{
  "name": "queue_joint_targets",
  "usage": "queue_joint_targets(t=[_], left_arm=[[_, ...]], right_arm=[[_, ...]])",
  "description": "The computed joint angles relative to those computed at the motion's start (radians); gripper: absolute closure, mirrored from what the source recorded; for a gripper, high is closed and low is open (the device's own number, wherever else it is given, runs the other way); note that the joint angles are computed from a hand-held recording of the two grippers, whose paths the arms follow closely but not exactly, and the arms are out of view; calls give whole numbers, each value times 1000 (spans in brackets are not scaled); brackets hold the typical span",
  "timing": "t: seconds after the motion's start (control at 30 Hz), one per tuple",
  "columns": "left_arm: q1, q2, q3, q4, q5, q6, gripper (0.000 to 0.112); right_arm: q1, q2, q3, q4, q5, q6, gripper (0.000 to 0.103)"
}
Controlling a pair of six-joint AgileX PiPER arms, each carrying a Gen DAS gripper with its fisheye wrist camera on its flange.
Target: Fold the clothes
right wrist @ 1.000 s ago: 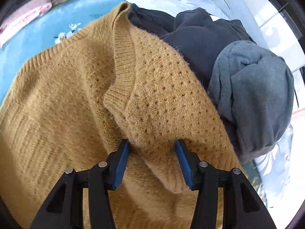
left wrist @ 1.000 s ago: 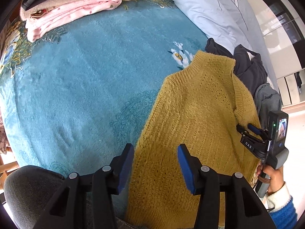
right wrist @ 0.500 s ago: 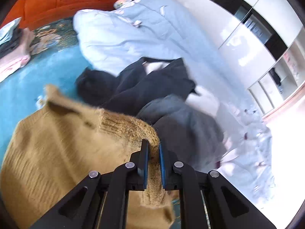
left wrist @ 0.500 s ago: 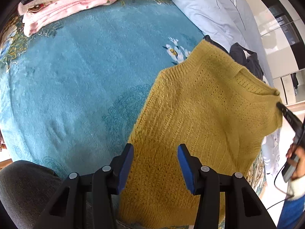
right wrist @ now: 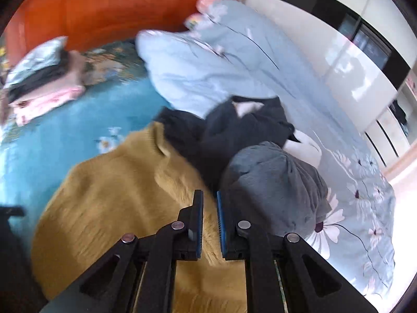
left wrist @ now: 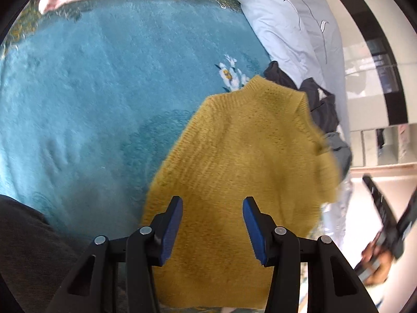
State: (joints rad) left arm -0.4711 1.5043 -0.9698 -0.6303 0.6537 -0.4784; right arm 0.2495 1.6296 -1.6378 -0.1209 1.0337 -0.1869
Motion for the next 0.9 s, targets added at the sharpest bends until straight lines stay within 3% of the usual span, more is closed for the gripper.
queue_joint_targets(t=[0.13, 0.33, 0.4, 0.43, 0.47, 0.73, 0.9], left_arm=[[-25, 26, -20, 2, -10, -18, 60], [-50, 43, -34, 10, 1, -15, 60], [-51, 42, -33, 19, 2, -26, 60], [-49, 37, -27, 21, -2, -31, 60], [-46, 31, -21, 26, -7, -36, 59], [-19, 8, 21, -21, -43, 22, 55], [-18, 32, 23, -74, -37, 61, 54]], right_arm=[[35, -137, 183, -27, -24, -22, 93], [-58, -103, 304, 111, -80, 55, 90], [-118, -55, 313, 223, -115, 76, 72], [-151, -36, 327, 288, -133, 91, 54], [-185, -15, 337, 358, -147, 100, 46], [-455, 139, 474, 816, -256, 130, 45], [-489, 175, 560, 1036, -270, 14, 44]])
